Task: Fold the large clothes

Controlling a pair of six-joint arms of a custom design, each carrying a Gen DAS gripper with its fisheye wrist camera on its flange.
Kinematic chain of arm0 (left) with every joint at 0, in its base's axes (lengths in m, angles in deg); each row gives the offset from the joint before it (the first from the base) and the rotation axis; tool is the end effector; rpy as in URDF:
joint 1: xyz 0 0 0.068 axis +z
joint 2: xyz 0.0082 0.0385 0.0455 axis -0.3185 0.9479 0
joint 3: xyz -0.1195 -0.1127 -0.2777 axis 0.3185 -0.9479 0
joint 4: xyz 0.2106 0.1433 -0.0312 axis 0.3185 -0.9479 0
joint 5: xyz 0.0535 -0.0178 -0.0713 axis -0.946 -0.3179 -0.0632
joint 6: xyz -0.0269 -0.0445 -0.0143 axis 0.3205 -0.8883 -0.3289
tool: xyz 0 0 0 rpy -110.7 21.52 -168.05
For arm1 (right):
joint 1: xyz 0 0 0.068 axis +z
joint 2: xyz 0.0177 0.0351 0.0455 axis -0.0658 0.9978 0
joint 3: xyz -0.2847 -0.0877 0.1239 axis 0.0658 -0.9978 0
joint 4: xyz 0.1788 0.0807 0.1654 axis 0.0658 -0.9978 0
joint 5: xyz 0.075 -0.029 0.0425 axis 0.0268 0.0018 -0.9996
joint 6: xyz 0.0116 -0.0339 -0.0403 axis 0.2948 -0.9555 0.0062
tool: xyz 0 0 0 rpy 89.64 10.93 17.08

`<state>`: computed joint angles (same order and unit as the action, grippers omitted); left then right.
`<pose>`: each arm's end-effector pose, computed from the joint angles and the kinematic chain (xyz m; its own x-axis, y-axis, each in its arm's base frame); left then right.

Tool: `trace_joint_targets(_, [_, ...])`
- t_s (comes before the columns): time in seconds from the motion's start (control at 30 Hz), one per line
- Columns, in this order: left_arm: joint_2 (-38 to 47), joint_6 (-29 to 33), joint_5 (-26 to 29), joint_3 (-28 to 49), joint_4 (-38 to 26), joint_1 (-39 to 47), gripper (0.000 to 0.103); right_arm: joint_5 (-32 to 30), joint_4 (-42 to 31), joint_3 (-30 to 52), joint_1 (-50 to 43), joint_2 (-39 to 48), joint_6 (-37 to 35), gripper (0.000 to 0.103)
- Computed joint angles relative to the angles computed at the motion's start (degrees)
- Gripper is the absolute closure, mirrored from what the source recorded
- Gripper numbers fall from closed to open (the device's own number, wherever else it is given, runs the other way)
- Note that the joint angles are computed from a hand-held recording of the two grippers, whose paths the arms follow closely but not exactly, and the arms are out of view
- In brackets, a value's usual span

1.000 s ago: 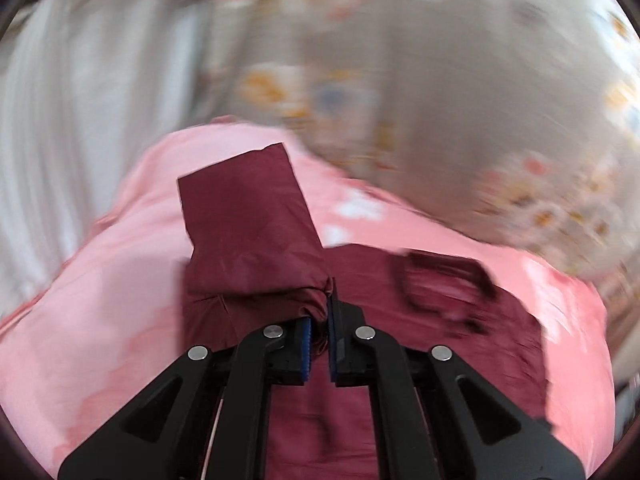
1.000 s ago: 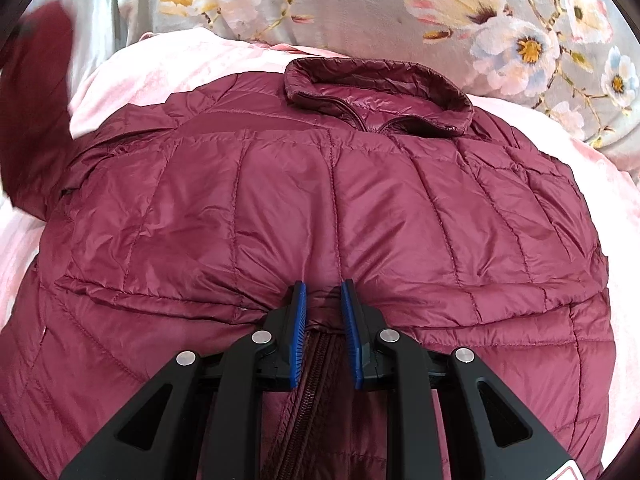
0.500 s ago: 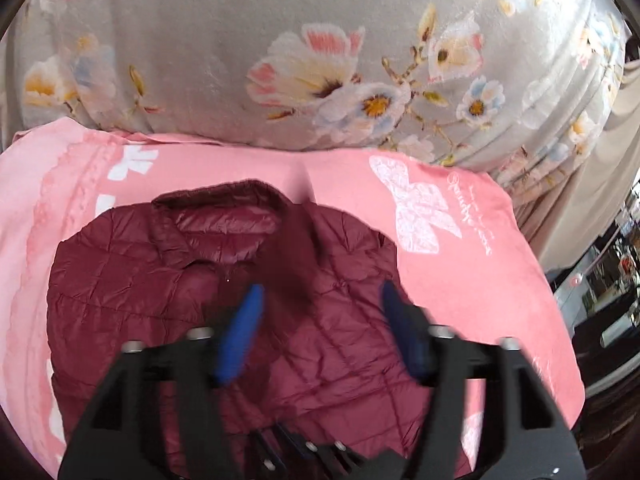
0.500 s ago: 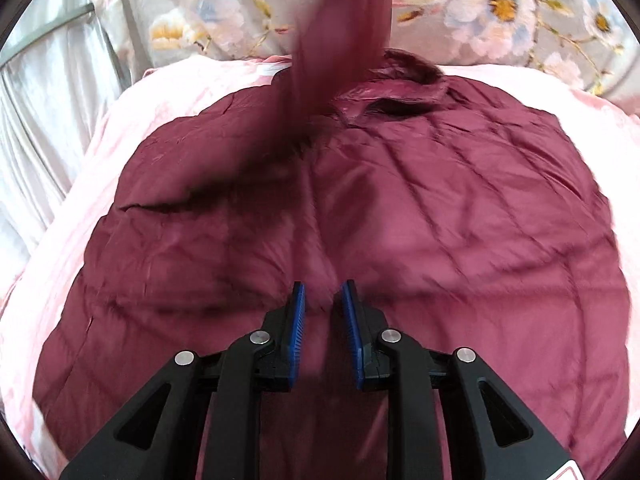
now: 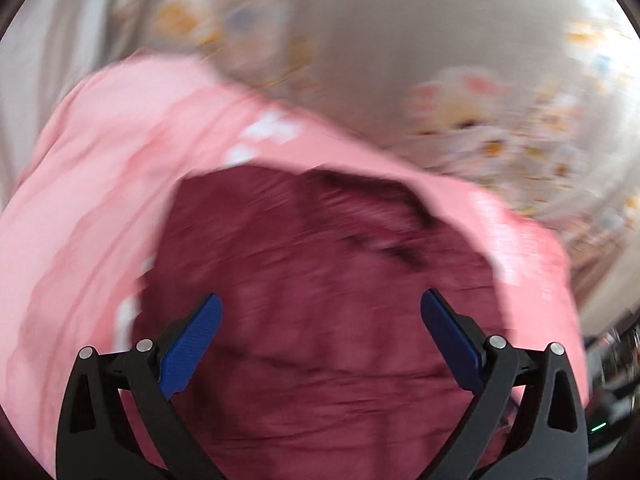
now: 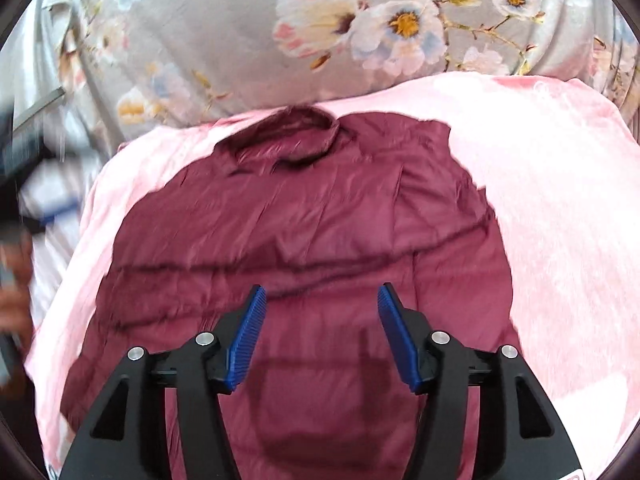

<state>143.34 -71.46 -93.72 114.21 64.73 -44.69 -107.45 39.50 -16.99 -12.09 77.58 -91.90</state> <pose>0.2220 -0.0934 0.1959 -0.5697 -0.5336 -0.6251 -0.4393 0.8405 -0.3171 0.2906 -0.0241 0.1428 -0.7271 -0.1084 -0.6779 -0.3686 0.8947 0.2522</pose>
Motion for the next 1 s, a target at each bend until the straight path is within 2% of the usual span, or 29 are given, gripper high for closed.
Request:
trace_joint_targets(0.13, [3.65,-1.01,4.12,-8.28,8.19,8.21,0.011,4.38,-0.97,8.10,2.85,7.46,6.27,0.045])
trace_joint_targets(0.23, [7.07,0.00,5.89,-11.53,13.87,11.82,0.012,9.43,-1.48,12.11,5.93,11.82,7.55,0.046])
trace_joint_targets(0.3, [10.24,0.63,6.49,-12.28,17.10,13.07,0.012,10.03,-3.27,14.85,7.39,14.51,7.45,0.070])
trace_joint_targets(0.33, [11.57,0.70,6.60,-12.10,17.72,13.44,0.012,9.78,-4.15,15.66,7.60,15.02,7.23,0.095])
trace_joint_targets(0.37, [13.32,0.80,6.61,-12.07,18.75,13.95,0.013,9.39,-4.66,16.32,7.76,15.04,7.32,0.097])
trace_joint_targets(0.5, [18.71,1.59,6.15,-11.65,21.64,14.30,0.013,9.00,5.01,10.12,7.07,5.85,8.03,0.098])
trace_joint_targets(0.6, [21.28,2.13,5.62,-11.31,22.77,14.39,0.013,9.25,5.27,9.71,6.70,2.65,6.23,0.098])
trace_joint_targets(0.7, [19.57,0.80,3.41,-10.32,19.12,12.91,0.018,11.02,3.36,11.07,6.78,4.88,4.20,0.098])
trace_joint_targets(0.83, [8.81,-0.92,2.13,-10.49,14.30,13.46,0.018,9.47,2.56,9.29,5.96,7.37,2.70,0.098])
trace_joint_targets(0.9, [6.16,-0.09,1.77,-8.50,11.67,13.92,0.016,9.13,3.57,6.93,5.89,7.14,1.68,0.098])
trace_joint_targets(1.0, [10.46,2.08,0.05,-2.38,7.22,13.75,0.016,9.32,4.99,4.86,6.03,7.40,0.80,0.098])
